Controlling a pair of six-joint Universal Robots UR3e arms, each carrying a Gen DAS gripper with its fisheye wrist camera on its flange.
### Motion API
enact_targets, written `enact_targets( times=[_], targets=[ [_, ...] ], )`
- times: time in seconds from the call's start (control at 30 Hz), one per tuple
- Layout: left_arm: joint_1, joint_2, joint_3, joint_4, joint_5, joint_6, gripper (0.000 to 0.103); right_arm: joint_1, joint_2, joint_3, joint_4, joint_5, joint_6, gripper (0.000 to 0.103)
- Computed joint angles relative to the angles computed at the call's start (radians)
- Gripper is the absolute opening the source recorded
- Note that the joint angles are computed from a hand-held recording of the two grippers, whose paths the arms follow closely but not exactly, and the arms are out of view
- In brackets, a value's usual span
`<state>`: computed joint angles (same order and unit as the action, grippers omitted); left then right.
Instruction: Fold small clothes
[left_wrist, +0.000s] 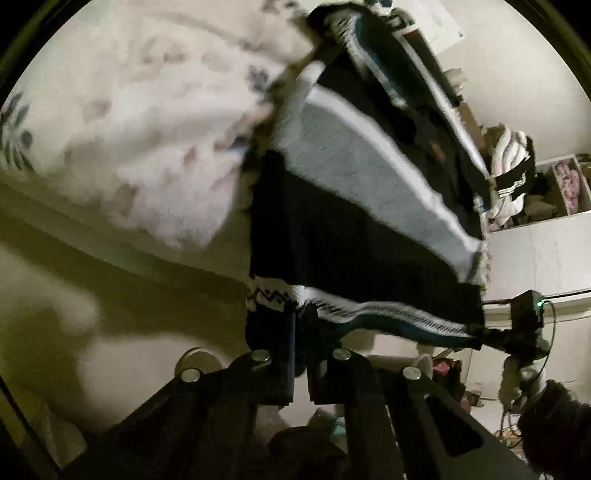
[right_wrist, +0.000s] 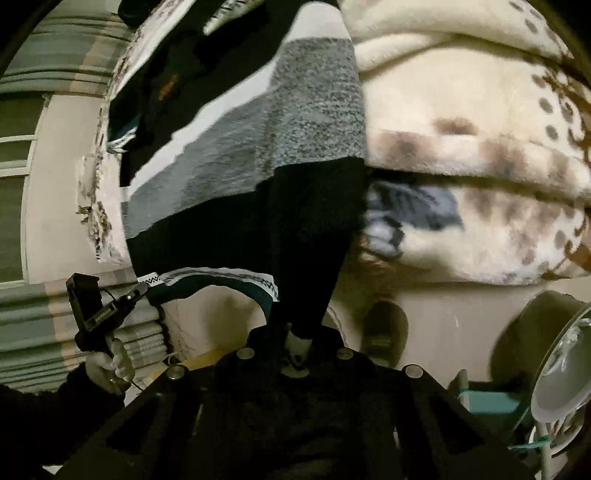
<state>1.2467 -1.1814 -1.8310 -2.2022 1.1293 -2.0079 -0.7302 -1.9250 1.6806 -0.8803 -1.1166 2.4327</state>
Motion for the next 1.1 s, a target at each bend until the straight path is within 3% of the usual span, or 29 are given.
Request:
enact_targets(
  times=[0.17, 0.27, 0.37, 0.43, 0.53, 0.63, 0.7, 0.8, 0.87, 0.9, 0.93, 0.97, 1.0, 1.03, 1.1],
  targets=[
    [-0.011, -0.096, 0.286, -0.194, -0.125, -0.046, 0.002, -0.062, 0.061, -0.222, 0.215, 0.074, -0.039, 0.011],
    [-0.088, -0.222, 0.498, -0.224, -0.258, -0.143, 0.002, -0.04, 0.163, -0.419, 0.289, 0.146, 0.001, 0.011],
    [-0.207, -0.377, 0.641, -0.098, -0.375, -0.325, 0.002, 0.013, 0.308, -0.598, 0.261, 0.228, 0.122, 0.01],
    [-0.307, -0.491, 0.707, 0.09, -0.421, -0.492, 0.002, 0.043, 0.4, -0.686, 0.202, 0.271, 0.216, 0.01],
    [-0.417, -0.666, 0.813, 0.339, -0.431, -0.703, 0.001, 0.111, 0.56, -0.824, 0.032, 0.309, 0.397, 0.01],
    [-0.488, -0.847, 0.948, 0.494, -0.404, -0.884, 0.001, 0.167, 0.725, -0.969, -0.114, 0.298, 0.573, 0.01],
    [-0.522, -0.946, 1.065, 0.513, -0.371, -0.95, 0.001, 0.189, 0.822, -1.053, -0.17, 0.275, 0.657, 0.01],
    [-0.561, -1.073, 1.284, 0.424, -0.299, -0.95, 0.003, 0.218, 0.94, -1.162, -0.179, 0.229, 0.736, 0.011],
    [-0.574, -1.095, 1.381, 0.3, -0.265, -0.869, 0.006, 0.236, 0.966, -1.187, -0.152, 0.213, 0.742, 0.013],
    [-0.583, -1.066, 1.369, 0.271, -0.23, -0.815, 0.014, 0.232, 0.958, -1.179, -0.144, 0.207, 0.724, 0.014],
    [-0.586, -1.024, 1.317, 0.269, -0.22, -0.771, 0.022, 0.228, 0.934, -1.151, -0.147, 0.204, 0.702, 0.025],
    [-0.586, -0.959, 1.229, 0.267, -0.208, -0.719, 0.039, 0.225, 0.908, -1.132, -0.144, 0.196, 0.684, 0.035],
    [-0.586, -0.896, 1.139, 0.273, -0.193, -0.691, 0.05, 0.229, 0.872, -1.083, -0.171, 0.183, 0.688, 0.058],
    [-0.585, -0.862, 1.092, 0.267, -0.19, -0.677, 0.05, 0.22, 0.825, -1.025, -0.193, 0.178, 0.68, 0.064],
    [-0.582, -0.801, 0.999, 0.248, -0.177, -0.681, 0.05, 0.193, 0.751, -0.944, -0.175, 0.188, 0.641, 0.064]
  ],
)
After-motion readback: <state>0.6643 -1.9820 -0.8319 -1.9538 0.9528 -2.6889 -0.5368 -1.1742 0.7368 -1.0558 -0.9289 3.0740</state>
